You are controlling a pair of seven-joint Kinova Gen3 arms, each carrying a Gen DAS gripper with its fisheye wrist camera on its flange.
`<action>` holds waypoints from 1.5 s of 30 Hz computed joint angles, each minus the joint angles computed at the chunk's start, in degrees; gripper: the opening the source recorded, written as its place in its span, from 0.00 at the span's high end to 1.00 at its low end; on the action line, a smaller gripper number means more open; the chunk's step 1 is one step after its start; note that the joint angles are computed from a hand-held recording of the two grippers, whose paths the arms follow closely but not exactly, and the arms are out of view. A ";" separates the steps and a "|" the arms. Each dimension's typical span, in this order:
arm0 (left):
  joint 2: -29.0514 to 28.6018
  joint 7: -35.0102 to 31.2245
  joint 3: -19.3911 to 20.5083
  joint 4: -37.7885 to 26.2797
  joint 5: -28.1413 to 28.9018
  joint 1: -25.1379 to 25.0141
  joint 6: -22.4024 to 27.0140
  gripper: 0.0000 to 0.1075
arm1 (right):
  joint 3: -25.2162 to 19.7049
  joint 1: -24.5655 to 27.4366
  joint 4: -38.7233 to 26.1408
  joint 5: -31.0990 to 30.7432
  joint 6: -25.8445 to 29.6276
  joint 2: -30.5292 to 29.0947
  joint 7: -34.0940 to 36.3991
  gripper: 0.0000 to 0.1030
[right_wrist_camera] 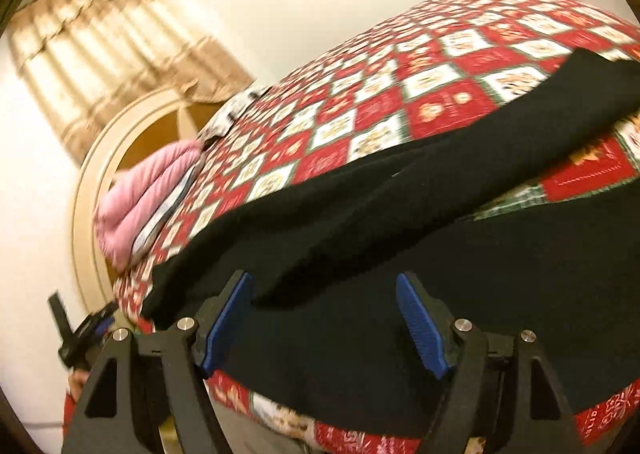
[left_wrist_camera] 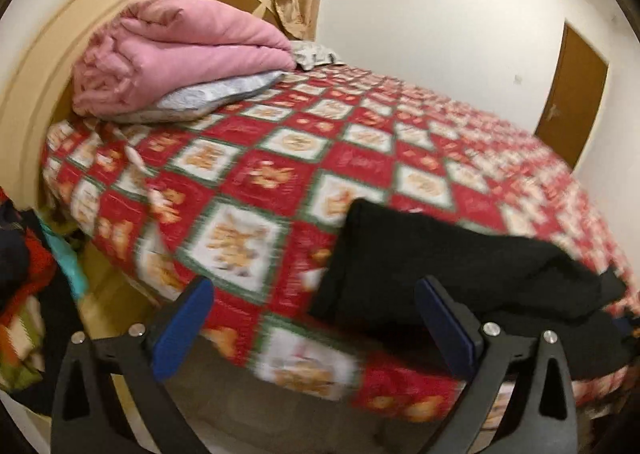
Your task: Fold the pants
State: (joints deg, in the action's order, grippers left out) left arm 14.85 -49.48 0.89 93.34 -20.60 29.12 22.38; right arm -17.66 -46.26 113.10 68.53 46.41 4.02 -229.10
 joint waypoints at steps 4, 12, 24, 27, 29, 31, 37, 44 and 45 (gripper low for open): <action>0.73 -7.32 10.62 0.88 9.32 -7.44 -3.29 0.05 | 1.87 0.93 -3.47 -2.92 0.78 1.94 4.02 0.27; 6.71 -20.63 21.19 -1.73 27.96 -15.06 -2.84 0.05 | 7.10 4.06 -11.24 -17.87 0.58 5.99 12.65 0.26; 10.43 -28.98 25.17 -0.91 50.65 -23.07 -8.16 0.07 | 8.26 5.15 -13.05 -22.77 2.10 6.89 19.70 0.92; 10.41 -29.36 23.10 -1.37 51.36 -21.21 -9.26 0.34 | 8.36 3.42 -9.79 -17.99 0.84 4.42 16.49 0.93; 11.20 -28.94 22.87 -3.51 49.74 -21.19 -6.49 0.62 | 8.00 0.86 -8.26 -13.33 2.75 2.37 13.20 0.93; 11.09 -30.13 23.76 -4.09 50.21 -22.00 -5.59 0.74 | 5.28 0.25 -7.55 -10.46 6.24 0.50 10.93 0.93; 7.49 -25.73 15.07 -5.50 41.23 -15.57 -1.87 0.75 | -1.80 -1.54 -6.00 -12.23 12.85 -1.91 6.90 0.93; 10.05 -14.80 0.62 -6.82 25.24 -2.39 1.19 0.74 | -0.22 -5.96 -4.98 -15.24 12.83 4.82 5.99 0.93; 9.76 -13.35 -1.77 -6.22 22.91 0.26 0.32 0.74 | -0.27 -6.42 -5.67 -15.01 14.13 5.23 7.09 0.92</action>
